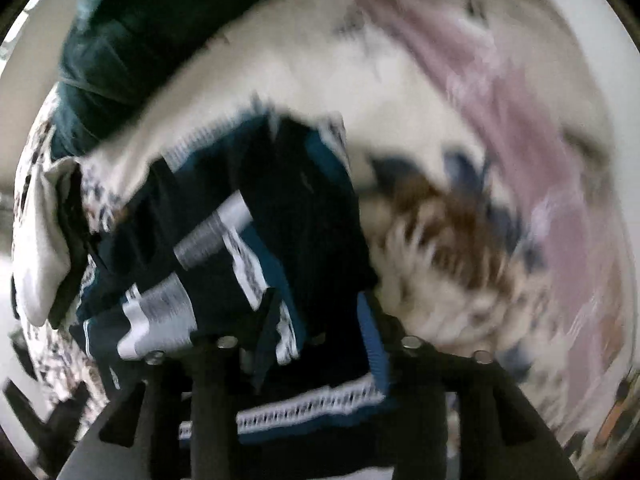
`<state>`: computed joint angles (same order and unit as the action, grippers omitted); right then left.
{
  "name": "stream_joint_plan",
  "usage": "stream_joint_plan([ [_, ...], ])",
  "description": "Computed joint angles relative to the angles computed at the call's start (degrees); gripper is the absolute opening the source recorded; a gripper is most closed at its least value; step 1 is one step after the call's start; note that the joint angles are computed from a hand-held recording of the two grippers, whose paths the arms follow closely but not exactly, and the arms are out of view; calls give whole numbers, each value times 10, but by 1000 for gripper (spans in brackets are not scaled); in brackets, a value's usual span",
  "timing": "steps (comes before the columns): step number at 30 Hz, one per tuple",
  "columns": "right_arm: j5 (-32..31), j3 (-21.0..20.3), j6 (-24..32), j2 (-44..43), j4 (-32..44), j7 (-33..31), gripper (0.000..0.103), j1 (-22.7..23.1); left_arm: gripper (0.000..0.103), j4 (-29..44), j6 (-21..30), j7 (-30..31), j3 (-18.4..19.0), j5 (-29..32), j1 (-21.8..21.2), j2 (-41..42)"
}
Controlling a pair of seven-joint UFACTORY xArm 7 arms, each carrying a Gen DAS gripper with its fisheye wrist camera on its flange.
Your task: Fold small clothes
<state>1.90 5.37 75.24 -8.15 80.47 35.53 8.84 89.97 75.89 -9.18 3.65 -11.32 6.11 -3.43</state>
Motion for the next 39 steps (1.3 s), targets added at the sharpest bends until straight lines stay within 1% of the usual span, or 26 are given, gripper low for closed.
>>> stream_joint_plan([
  [4,-30,2,7,115,89,-49,49,7,31,19,-19,53,-9,22,-7,52],
  [6,-55,3,15,159,118,-78,49,17,31,31,-23,62,-15,45,-13,80],
  [7,-65,3,15,174,126,-101,37,22,31,33,-28,62,-17,50,-14,88],
  [8,-83,2,9,179,125,-108,18,29,31,32,-35,61,-18,57,-16,94],
  [9,-92,0,-4,175,116,-110,6,33,31,33,-39,60,-18,56,-16,97],
  [12,-135,-6,-46,147,81,-94,6,42,31,34,-44,54,-18,52,-14,101],
  [16,-156,-9,-88,105,43,-47,6,36,32,47,-36,44,-17,32,-8,101],
  [18,-169,-6,-109,92,35,-24,6,32,33,44,-54,39,-15,18,-5,88],
  [19,-178,-5,-122,88,32,-14,6,31,43,41,-67,38,-15,20,-5,83],
  [20,-188,-3,-130,90,34,-5,6,30,58,34,-82,41,-15,18,-5,78],
  [21,-199,-1,-127,98,43,-1,6,31,65,27,-96,43,-15,21,-5,76],
  [22,-189,-2,-105,118,63,-17,6,29,68,24,-101,44,-16,23,-6,79],
  [23,-168,-4,-77,141,85,-31,6,27,68,28,-97,45,-16,27,-7,89],
  [25,-129,-11,-36,173,113,-44,8,20,68,53,-63,37,-19,36,-11,115],
  [26,-112,-13,-8,189,134,-50,12,18,68,65,-45,32,-19,35,-11,124],
  [27,-99,-16,3,190,138,-47,20,16,68,62,-46,27,-18,27,-8,121],
  [28,-78,-18,-10,176,126,-41,26,12,68,52,-55,22,-17,24,-6,110],
  [29,-68,-20,-24,159,110,-35,30,9,68,45,-55,17,-16,24,-5,100],
  [30,-64,-21,-39,141,92,-30,38,7,68,35,-48,8,-14,20,-3,86],
  [31,-56,-22,-52,117,70,-19,41,3,68,23,-44,1,-12,12,0,72],
  [34,-15,-28,-76,64,10,4,41,-14,68,-33,-17,-35,-1,-25,10,17],
  [35,14,-33,-86,51,-11,4,41,-22,68,-49,-8,-50,1,-35,12,1],
  [36,37,-37,-92,45,-25,1,43,-28,68,-74,2,-67,6,-57,14,-20],
  [37,54,-39,-95,40,-40,7,46,-33,68,-95,5,-77,12,-83,16,-33],
  [38,72,-41,-111,32,-60,7,46,-37,67,-118,7,-91,14,-105,15,-50],
  [39,112,-46,-140,27,-83,-7,46,-41,66,-143,-7,-98,15,-117,13,-64],
])
